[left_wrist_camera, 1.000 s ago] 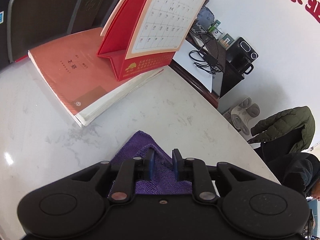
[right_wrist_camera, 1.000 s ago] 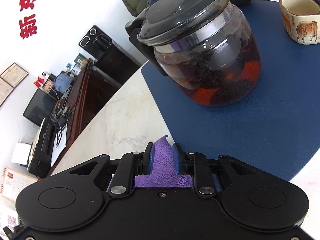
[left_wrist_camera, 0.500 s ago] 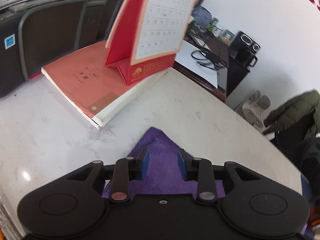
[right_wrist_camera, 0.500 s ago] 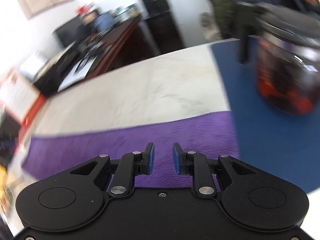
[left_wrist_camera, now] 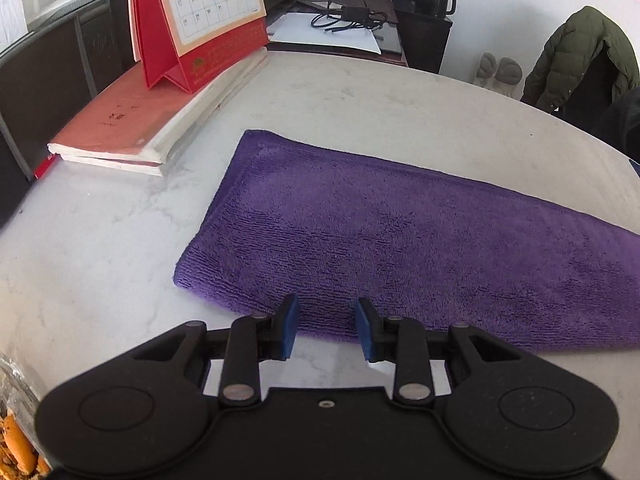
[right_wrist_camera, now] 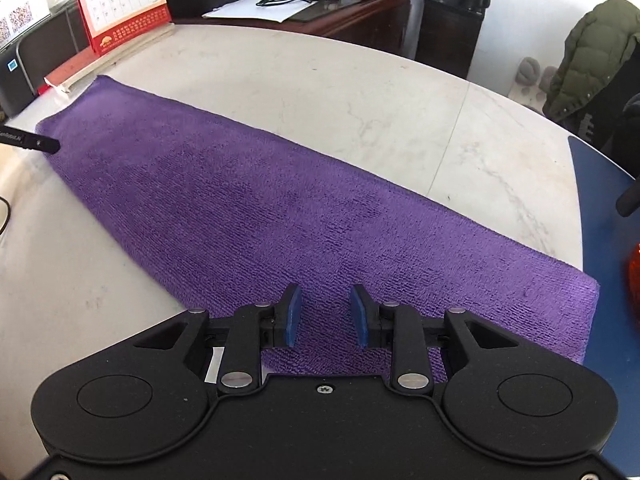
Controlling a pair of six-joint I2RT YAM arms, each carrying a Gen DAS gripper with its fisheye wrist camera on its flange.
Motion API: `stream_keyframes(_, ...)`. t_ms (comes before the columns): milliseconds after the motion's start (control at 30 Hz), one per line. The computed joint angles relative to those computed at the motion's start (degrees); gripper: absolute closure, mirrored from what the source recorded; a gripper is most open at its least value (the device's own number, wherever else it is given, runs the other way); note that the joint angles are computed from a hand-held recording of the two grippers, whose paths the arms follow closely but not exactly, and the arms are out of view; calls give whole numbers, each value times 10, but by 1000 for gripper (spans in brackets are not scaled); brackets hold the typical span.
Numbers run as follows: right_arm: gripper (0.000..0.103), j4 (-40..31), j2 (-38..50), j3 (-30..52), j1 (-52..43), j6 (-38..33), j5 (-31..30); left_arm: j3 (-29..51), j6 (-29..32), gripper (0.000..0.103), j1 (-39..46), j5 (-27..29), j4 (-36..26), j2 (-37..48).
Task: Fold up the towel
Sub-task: 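Lower the edge onto the towel and open both tools, then move both open tools to one short end of the purple towel strip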
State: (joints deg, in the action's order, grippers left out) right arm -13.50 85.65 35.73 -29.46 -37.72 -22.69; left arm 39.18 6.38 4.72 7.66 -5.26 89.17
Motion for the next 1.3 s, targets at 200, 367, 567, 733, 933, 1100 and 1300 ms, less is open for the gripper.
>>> stream_keyframes(200, 75, -25, -19, -19, -32, -22, -11, -76, 0, 74, 6, -1, -23, -95)
stream_keyframes(367, 74, -95, -98, -67, -98, -99, -33, -153, 13, 74, 26, 4, -83, -223)
stream_keyframes(567, 74, -251, -192, -103, -234, -253, -65, -207, 44, 74, 68, 12, -223, -393)
stream_keyframes(733, 74, -356, -191, -84, -345, -401, -74, -223, -1, 74, 39, -30, -296, -485)
stream_keyframes(933, 64, -393, -143, -43, -357, -469, -69, -240, -61, 72, -4, -72, -291, -518)
stream_keyframes(1100, 54, -391, -145, -49, -335, -504, -69, -244, -77, 71, -16, -86, -284, -523)
stream_keyframes(1300, 54, -394, -169, -43, -283, -480, -29, -252, -34, 70, 29, -44, -288, -541)
